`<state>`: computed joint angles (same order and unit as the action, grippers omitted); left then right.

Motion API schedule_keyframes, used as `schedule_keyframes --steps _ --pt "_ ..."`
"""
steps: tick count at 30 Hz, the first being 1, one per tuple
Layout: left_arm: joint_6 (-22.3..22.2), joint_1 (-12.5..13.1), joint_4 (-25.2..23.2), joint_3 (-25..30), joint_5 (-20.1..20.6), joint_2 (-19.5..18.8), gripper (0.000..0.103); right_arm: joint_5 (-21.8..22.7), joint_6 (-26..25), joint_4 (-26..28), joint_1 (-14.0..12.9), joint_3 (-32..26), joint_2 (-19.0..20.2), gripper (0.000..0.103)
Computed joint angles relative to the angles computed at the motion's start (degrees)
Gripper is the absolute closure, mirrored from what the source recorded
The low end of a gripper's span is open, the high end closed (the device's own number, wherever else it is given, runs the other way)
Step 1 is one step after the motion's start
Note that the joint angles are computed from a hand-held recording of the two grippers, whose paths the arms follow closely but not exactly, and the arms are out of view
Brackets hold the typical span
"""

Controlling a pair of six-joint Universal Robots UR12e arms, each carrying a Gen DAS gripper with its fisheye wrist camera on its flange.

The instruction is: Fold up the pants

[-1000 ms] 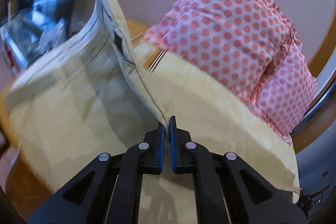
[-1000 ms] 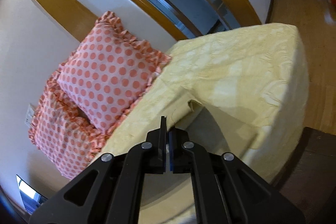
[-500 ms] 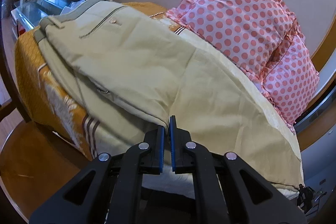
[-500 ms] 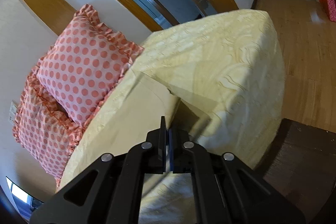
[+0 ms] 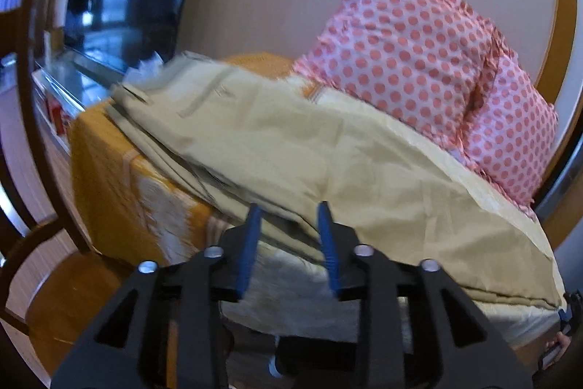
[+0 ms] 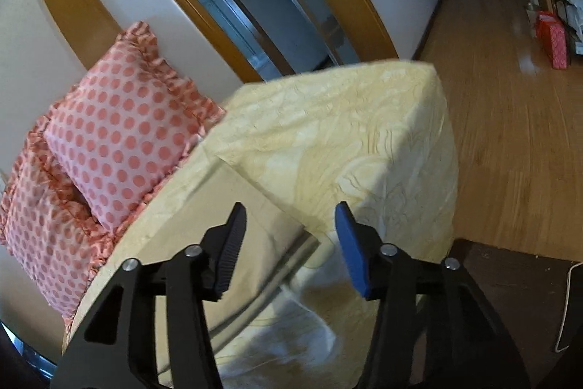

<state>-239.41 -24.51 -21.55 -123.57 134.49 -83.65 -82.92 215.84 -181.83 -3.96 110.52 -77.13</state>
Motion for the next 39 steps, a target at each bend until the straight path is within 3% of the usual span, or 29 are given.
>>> schedule_keyframes --steps 1,5,6,8,9,10,16,19,24,27,30,33,34,36,39 --pt "-0.25 -0.21 0.07 -0.08 1.09 0.10 0.045 -0.98 -0.61 0.32 0.35 -0.13 0.00 0.055" --pt "-0.13 -0.69 0.59 0.23 4.68 -0.46 0.042 -0.64 -2.89 -0.61 1.46 0.76 -0.37 0.062" --pt "0.57 -0.52 1.10 0.26 4.43 -0.61 0.041 0.03 -2.96 -1.34 1.67 1.22 -0.48 0.070" --pt "2.34 -0.07 2.55 0.47 3.65 -1.19 0.040 2.64 -2.30 -3.67 1.74 2.30 -0.43 0.078" --pt "3.07 0.06 3.06 0.60 3.48 -1.49 0.039 2.37 -2.43 -4.94 2.02 2.48 -0.23 0.090" --pt "4.08 0.38 3.53 0.74 3.10 -1.87 0.038 3.14 -3.18 -5.27 2.10 2.22 0.19 0.095" --pt "4.14 2.05 3.92 0.17 -0.20 -2.34 0.037 3.95 -5.07 -4.89 3.28 -0.63 1.50 0.098" --pt "3.52 2.68 4.41 -0.44 -1.74 -2.26 0.037 9.44 -9.63 -8.15 5.49 -3.70 1.94 0.099" --pt "3.50 2.08 5.26 -0.50 0.04 -2.23 0.037 27.21 -14.83 -10.22 11.06 -10.81 4.68 0.099" --pt "2.41 1.50 5.03 -0.72 2.40 -1.78 0.032 37.30 -19.49 -6.85 14.81 -14.17 6.63 0.099" --pt "0.54 1.32 3.31 -1.21 4.47 -0.92 0.031 44.09 -35.10 7.73 19.55 -15.72 7.03 0.098" --pt "-2.50 1.73 -0.26 -2.00 5.14 0.49 0.031 40.38 -53.10 25.73 24.38 -15.57 6.15 0.078" --pt "-3.05 1.95 -0.62 -2.39 5.02 0.98 0.031 39.93 -57.72 29.62 24.79 -15.39 5.80 0.075" --pt "-4.66 2.58 -1.26 -3.42 4.97 2.15 0.031 39.52 -60.31 30.21 24.86 -14.36 5.01 0.061" --pt "-5.33 3.97 1.47 -4.98 4.07 3.37 0.031 36.34 -55.44 19.88 24.52 -13.02 5.12 0.061"
